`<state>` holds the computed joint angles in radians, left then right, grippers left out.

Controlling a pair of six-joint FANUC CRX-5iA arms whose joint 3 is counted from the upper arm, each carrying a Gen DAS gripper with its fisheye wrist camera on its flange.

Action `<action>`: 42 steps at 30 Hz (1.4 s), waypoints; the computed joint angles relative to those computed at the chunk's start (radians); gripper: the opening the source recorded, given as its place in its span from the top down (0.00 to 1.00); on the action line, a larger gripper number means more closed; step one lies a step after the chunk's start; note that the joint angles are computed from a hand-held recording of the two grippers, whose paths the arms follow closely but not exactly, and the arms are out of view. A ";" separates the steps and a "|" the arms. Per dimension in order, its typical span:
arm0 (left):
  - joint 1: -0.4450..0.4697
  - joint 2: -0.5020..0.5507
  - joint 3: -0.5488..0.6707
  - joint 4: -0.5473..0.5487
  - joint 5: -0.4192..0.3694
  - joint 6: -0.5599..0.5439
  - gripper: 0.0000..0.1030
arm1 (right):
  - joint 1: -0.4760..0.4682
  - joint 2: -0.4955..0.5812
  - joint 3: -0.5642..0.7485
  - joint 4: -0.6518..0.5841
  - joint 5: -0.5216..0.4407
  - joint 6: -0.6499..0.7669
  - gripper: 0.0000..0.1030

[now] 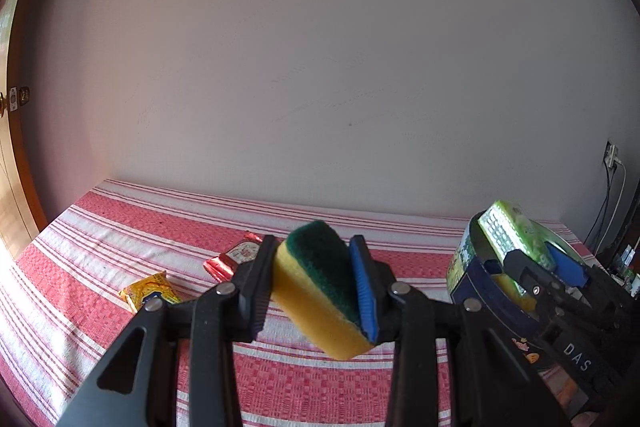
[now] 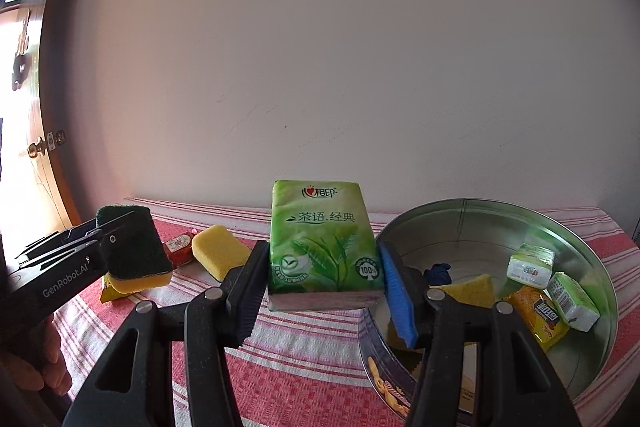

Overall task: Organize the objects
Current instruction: 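Lift and carry the sponge and tissue pack over the tin with both grippers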

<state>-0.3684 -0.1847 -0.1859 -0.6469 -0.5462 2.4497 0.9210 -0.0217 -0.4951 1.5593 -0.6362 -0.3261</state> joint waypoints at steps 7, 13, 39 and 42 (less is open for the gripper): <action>-0.085 0.054 0.073 -0.052 -0.021 0.050 0.65 | -0.021 -0.056 -0.045 0.012 -0.019 -0.016 0.45; -0.142 0.102 0.137 -0.079 -0.029 0.075 0.65 | -0.061 -0.117 -0.085 0.022 -0.029 -0.024 0.45; -0.286 0.362 0.406 -0.025 -0.079 0.010 0.65 | -0.157 -0.206 -0.122 -0.119 -0.118 0.169 0.45; -0.291 0.387 0.434 -0.016 -0.090 0.001 0.65 | -0.163 -0.204 -0.121 -0.134 -0.130 0.194 0.45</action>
